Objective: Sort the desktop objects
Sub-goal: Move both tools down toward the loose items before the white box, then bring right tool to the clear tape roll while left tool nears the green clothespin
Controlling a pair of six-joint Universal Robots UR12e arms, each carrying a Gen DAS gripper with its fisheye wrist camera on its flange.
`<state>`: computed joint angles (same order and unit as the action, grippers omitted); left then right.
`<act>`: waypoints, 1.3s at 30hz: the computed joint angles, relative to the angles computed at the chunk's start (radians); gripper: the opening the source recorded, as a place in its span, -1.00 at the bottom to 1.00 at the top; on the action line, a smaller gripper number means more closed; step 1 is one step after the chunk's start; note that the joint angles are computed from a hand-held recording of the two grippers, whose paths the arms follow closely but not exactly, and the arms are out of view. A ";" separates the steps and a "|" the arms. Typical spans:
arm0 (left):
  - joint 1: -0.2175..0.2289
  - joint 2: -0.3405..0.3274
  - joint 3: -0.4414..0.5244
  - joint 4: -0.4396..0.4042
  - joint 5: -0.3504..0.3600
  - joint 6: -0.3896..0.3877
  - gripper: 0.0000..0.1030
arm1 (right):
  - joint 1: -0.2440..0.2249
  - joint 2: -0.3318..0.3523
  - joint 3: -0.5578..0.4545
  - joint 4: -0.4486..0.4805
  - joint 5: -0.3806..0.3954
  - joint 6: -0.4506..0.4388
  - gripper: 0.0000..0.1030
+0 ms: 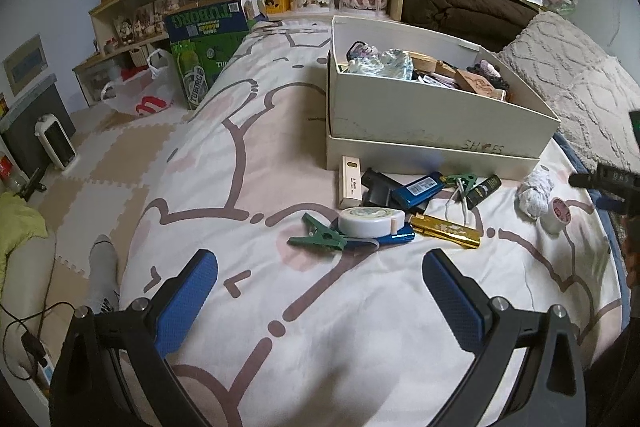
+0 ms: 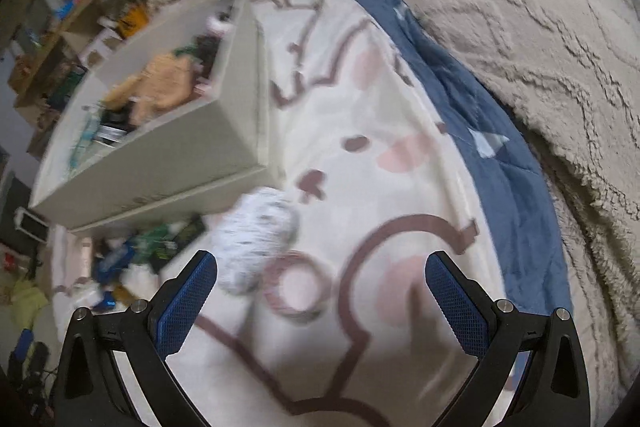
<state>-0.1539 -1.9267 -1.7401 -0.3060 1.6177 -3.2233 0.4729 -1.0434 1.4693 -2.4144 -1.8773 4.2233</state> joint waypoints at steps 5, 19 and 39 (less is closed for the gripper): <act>0.013 -0.012 0.018 -0.021 0.005 -0.023 1.00 | -0.014 -0.008 0.016 0.058 0.046 0.038 1.00; 0.059 -0.064 0.086 -0.059 0.082 -0.037 1.00 | -0.025 0.015 -0.011 0.182 0.074 0.034 1.00; 0.025 -0.136 0.137 -0.162 0.185 0.101 1.00 | 0.024 0.096 -0.139 0.320 -0.066 -0.219 1.00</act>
<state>-0.1290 -2.0630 -1.6027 -0.4678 1.8031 -3.1223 0.4969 -0.9469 1.3299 -2.0940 -1.9432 4.0039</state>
